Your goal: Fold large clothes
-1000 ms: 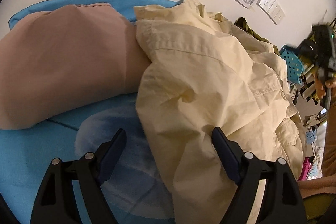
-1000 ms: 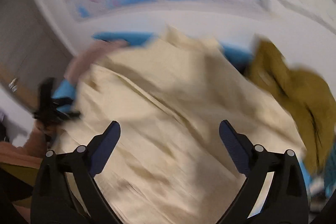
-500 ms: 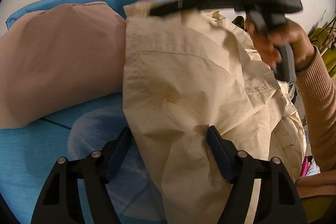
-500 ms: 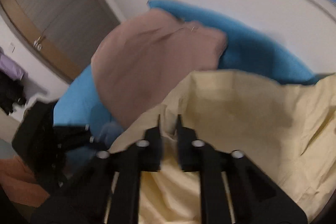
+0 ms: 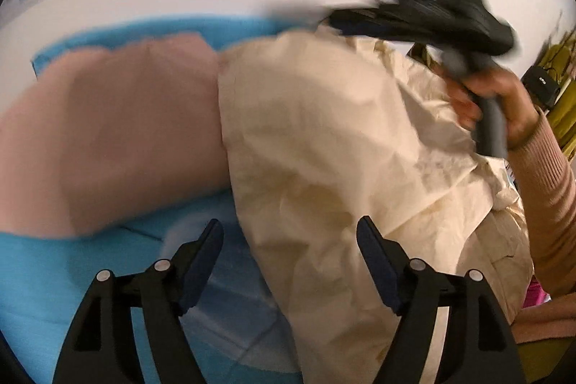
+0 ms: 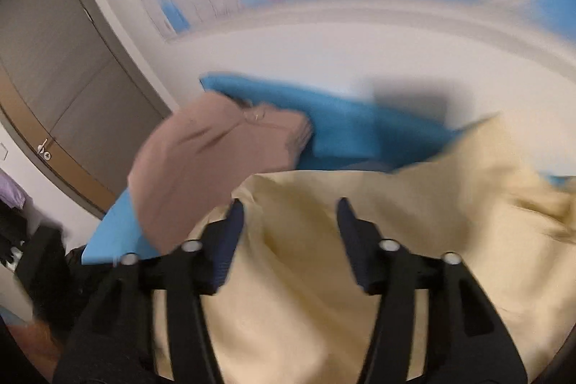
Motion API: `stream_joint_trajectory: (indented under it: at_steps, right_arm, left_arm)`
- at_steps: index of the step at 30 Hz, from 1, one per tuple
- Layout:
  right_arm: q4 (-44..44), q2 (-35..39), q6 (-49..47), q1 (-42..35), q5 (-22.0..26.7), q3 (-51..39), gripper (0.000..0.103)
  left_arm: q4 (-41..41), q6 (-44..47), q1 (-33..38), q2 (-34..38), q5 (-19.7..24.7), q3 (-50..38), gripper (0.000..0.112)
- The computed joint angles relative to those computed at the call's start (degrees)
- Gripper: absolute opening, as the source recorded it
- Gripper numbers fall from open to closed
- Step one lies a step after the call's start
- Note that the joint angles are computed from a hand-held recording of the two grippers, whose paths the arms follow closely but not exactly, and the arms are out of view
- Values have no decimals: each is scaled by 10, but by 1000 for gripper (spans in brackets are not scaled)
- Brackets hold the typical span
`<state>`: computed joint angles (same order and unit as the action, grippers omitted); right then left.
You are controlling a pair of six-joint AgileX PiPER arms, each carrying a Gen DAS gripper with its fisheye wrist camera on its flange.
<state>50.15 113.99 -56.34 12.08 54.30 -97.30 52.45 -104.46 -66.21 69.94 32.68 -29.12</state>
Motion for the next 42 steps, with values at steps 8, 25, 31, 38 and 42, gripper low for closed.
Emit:
stream_joint_trajectory:
  at_steps: [8, 25, 31, 38, 42]
  right_arm:
    - [-21, -180, -126, -282, -9, 270, 85]
    - [138, -205, -296, -392, -3, 376, 3]
    - [88, -185, -269, -359, -53, 377, 26]
    - [177, -262, -374, -424, 0, 451, 48]
    - [154, -296, -422, -387, 16, 491, 62]
  left_arm:
    - [-37, 179, 94, 88, -22, -119, 79]
    - [7, 132, 108, 173, 28, -177, 72]
    - [-18, 173, 83, 236, 92, -227, 73]
    - [10, 118, 30, 181, 149, -205, 73]
    - [20, 77, -36, 132, 173, -180, 77]
